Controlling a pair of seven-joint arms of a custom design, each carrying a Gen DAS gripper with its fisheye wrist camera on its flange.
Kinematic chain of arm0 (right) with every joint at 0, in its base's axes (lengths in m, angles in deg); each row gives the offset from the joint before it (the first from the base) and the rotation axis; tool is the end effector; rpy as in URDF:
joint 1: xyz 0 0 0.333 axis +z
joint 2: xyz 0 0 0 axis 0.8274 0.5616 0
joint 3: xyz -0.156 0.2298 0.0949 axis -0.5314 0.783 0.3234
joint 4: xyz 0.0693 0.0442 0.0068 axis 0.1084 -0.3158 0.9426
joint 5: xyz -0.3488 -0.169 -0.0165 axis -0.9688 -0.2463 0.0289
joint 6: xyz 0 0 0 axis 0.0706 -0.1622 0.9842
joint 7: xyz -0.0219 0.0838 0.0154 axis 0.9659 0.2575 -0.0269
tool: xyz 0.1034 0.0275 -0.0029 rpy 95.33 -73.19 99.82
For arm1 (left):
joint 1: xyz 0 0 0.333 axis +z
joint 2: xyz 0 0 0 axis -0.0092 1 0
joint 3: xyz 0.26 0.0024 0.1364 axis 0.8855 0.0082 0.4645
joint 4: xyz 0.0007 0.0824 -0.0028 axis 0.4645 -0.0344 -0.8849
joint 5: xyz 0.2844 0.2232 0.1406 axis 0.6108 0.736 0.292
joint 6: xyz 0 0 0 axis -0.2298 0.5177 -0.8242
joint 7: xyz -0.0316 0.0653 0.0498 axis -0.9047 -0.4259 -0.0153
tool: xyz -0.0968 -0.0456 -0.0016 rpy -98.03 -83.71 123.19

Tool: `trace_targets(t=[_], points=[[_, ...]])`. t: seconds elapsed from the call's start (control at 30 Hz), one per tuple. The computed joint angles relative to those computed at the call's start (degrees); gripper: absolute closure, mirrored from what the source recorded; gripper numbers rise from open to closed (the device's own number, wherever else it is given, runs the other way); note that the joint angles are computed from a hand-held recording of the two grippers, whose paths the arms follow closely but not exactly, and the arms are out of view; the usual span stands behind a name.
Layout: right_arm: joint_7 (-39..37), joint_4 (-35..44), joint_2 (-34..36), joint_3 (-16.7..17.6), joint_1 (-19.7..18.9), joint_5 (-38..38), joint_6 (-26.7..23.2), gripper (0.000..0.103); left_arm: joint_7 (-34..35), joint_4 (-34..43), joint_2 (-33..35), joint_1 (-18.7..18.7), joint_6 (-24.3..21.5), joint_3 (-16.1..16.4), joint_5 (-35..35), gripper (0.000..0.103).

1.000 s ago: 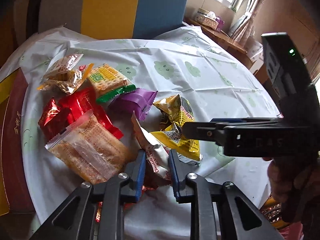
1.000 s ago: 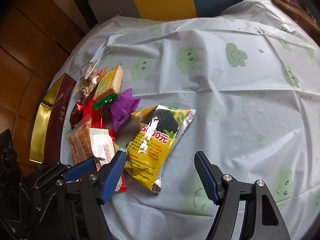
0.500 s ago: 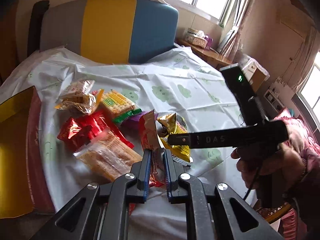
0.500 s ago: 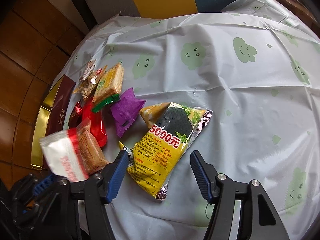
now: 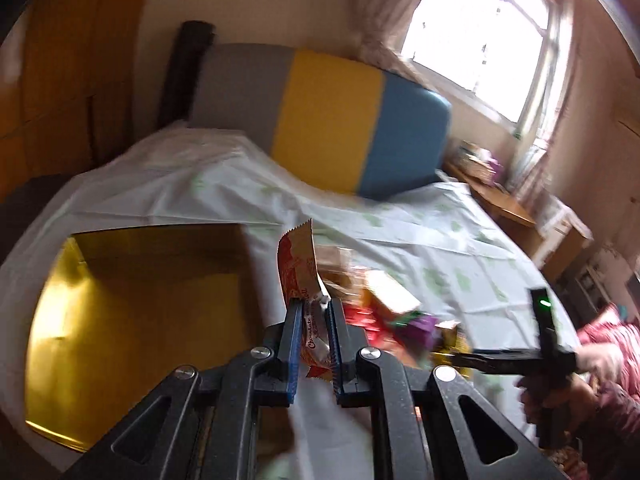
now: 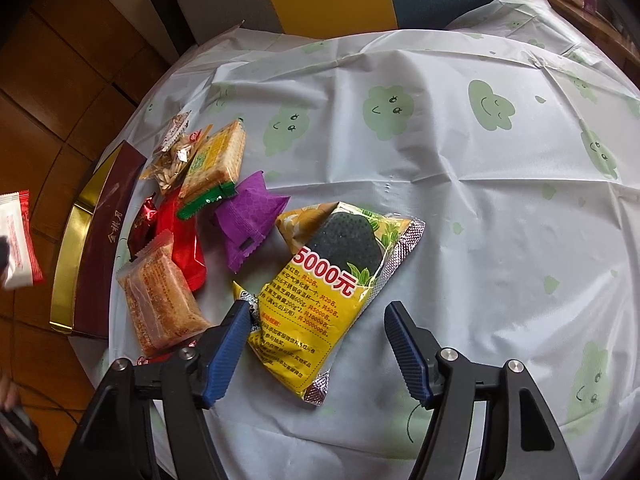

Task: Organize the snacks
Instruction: 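Drop the red packet into the gold tray with the left gripper while the right grasps the yellow bag, then carry the yellow bag over the gold tray and open the right gripper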

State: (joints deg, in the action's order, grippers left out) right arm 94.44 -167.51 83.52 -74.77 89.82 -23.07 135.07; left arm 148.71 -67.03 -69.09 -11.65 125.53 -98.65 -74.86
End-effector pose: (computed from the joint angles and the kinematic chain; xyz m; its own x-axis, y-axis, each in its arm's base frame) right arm 0.4776 0.4478 0.5007 -0.2122 -0.9190 -0.3322 -0.8827 0.3261 -0.3384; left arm 0.5333 -0.2068 0.5908 -0.3608 -0.9059 0.2216 -0.6778 0.0915 -0.7295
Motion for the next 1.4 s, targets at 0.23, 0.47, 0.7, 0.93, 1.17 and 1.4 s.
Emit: trace_targets(t=[0.23,0.47,0.7,0.93,1.17,1.4], points=[[1.04,0.47,-0.08,-0.04,0.16,0.04,-1.24,0.031,-10.29,8.23,10.49,3.73,-6.22,1.46,13.78,0.091],[2.68,1.00,0.46,-0.09,0.11,0.67,-1.77,0.028,-13.17,15.86,18.17,2.53,-10.36,2.07,19.58,0.093],[4.06,6.76,4.60,-0.62,1.78,-2.15,-5.27,0.028,-14.06,13.09,15.74,3.36,-7.57,2.51,17.60,0.089],[4.49,12.54,8.29,-1.40,4.11,-4.62,-8.07,0.055,-16.33,1.76,5.34,5.94,-0.63,3.21,17.40,0.083],[6.62,12.40,7.76,-1.90,5.46,-6.88,-9.03,0.068,-16.52,-7.64,-2.68,7.87,0.38,3.04,14.30,0.081],[7.44,11.76,5.40,-1.42,6.48,-9.17,-10.38,0.073,-13.75,-13.79,-7.99,7.41,0.41,3.17,9.47,0.081]])
